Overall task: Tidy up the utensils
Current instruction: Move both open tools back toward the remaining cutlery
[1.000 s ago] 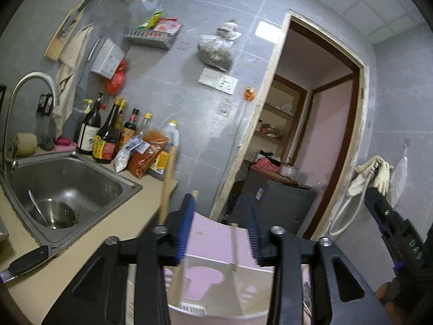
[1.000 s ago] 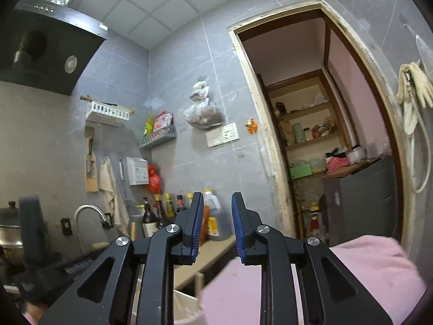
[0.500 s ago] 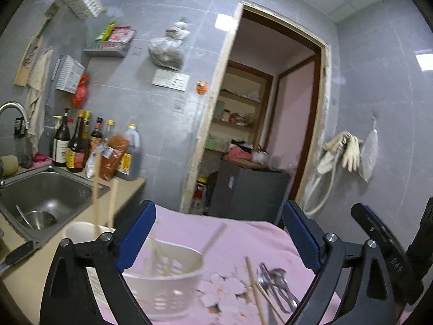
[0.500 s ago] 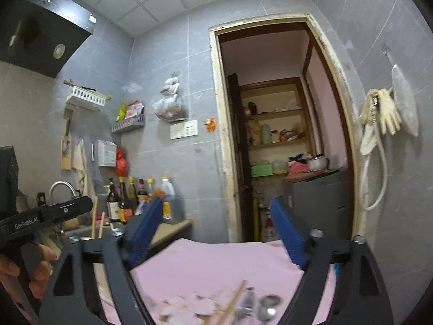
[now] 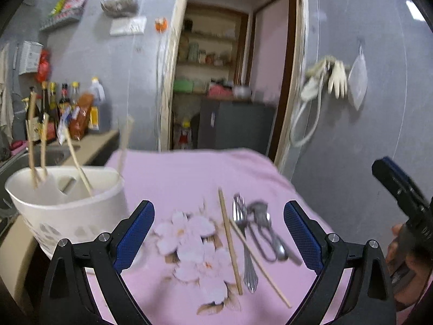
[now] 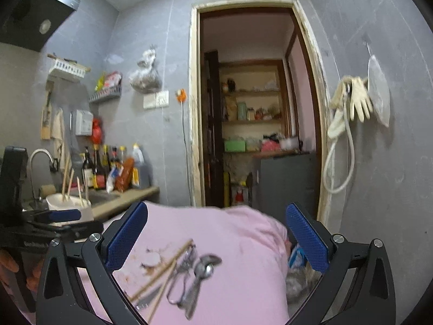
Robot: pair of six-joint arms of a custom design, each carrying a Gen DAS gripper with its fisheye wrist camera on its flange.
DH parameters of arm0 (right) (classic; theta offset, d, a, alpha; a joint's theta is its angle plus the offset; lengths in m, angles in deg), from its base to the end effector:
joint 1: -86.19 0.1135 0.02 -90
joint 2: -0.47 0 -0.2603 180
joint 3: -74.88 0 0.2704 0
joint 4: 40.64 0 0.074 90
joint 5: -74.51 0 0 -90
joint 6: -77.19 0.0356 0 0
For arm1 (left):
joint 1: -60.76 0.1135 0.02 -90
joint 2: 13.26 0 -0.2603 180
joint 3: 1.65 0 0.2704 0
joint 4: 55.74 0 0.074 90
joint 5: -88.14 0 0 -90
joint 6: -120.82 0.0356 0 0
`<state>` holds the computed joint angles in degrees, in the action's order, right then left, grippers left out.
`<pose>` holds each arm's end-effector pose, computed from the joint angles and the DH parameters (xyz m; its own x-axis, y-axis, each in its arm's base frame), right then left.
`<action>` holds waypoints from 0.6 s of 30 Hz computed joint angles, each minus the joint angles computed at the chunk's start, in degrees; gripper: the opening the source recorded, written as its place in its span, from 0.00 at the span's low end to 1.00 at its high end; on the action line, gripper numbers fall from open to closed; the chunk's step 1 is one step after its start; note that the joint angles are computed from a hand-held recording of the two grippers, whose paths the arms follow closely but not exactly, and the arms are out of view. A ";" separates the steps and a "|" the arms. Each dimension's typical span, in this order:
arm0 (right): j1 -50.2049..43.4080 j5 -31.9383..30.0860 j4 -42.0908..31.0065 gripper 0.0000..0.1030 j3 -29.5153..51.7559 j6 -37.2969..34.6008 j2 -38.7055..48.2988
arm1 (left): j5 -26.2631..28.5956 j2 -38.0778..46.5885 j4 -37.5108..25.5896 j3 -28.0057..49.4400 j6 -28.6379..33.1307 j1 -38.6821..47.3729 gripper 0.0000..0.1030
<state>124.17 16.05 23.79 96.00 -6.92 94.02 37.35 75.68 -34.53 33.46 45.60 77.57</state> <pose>0.1857 0.1214 0.1010 -0.1210 0.0165 -0.9925 -0.1043 0.9941 0.0292 0.2557 0.0537 0.1007 -0.4261 0.0778 -0.9013 0.4078 0.9058 -0.1146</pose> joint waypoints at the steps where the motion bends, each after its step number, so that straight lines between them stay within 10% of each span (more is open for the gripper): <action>1: -1.25 -1.44 -3.59 1.00 0.78 1.11 -0.53 | -1.31 0.88 -0.62 0.49 0.58 -1.04 0.91; 6: -7.21 -8.97 -12.95 1.00 4.70 4.52 2.32 | -9.51 8.21 -6.32 6.18 3.99 -6.68 0.89; 13: -13.61 -19.75 -31.07 0.84 15.43 5.52 6.93 | -13.34 19.73 -22.29 20.86 6.29 -10.30 0.37; 18: -15.87 -24.78 -41.07 0.75 23.54 4.46 10.68 | -14.04 25.28 -30.30 29.47 6.72 -12.16 0.30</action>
<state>108.30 -8.72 -17.27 119.55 -2.46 104.70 23.32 100.97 -64.82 62.93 52.32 65.41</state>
